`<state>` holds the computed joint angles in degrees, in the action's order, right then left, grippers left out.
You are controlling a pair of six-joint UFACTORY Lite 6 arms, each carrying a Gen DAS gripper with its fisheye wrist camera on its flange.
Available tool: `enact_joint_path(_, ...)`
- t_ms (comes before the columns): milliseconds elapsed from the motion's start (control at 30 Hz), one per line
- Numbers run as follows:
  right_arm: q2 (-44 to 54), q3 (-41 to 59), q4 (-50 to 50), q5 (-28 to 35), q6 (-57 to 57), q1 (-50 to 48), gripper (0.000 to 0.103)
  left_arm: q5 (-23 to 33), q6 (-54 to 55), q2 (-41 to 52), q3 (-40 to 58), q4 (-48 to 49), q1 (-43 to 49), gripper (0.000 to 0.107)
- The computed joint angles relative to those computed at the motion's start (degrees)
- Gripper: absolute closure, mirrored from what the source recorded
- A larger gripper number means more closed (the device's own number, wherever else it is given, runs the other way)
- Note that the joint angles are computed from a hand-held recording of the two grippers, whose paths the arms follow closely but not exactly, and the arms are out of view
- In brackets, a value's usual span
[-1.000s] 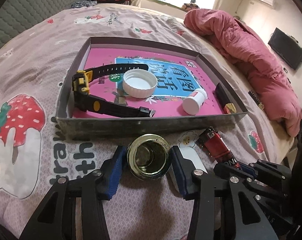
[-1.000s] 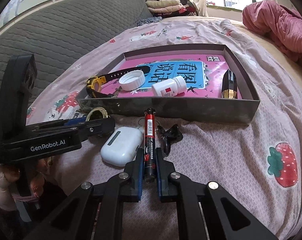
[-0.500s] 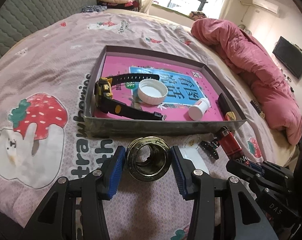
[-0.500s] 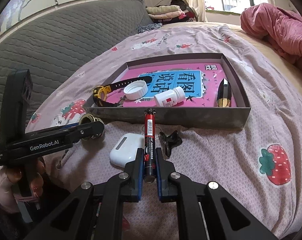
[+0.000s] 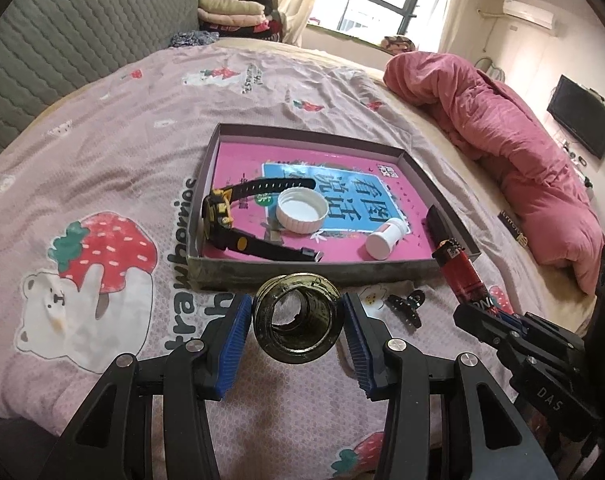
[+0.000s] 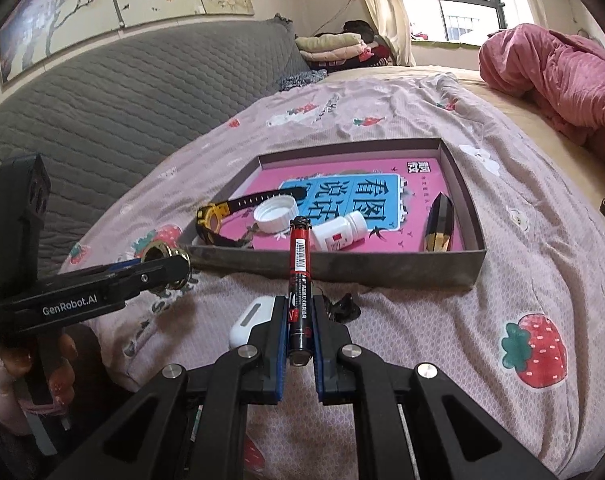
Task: Organize rigid objects
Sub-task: 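Lift the gold ring with left tool while right tool lifts the red marker, then carry the ring toward the box with left tool while right tool carries the marker over it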
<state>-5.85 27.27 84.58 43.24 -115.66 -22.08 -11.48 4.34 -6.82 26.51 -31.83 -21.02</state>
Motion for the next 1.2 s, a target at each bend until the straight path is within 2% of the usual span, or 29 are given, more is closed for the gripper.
enact_joint_path(333,-1.6,1.0,1.1,3.9,-1.9,-3.4,0.092,0.0,31.7,-1.7,4.3,-33.2,-4.5,0.059)
enact_joint_path(433,-1.9,1.1,1.7,4.7,-3.1,-3.9,0.092,-0.8,37.8,-1.5,5.8,-39.2,-5.4,0.059)
enact_joint_path(567,-2.1,1.4,2.9,5.5,-4.9,-4.7,0.092,-1.1,40.8,-0.4,7.8,-42.6,-4.9,0.059)
enact_joint_path(967,-2.0,2.3,10.1,3.6,-12.6,-4.6,0.092,-1.7,33.0,4.6,12.1,-34.2,-3.7,0.059)
enact_joint_path(1200,-5.2,0.2,17.1,1.8,-20.3,-2.2,0.092,-1.0,15.9,9.1,14.8,-16.8,-2.7,0.059)
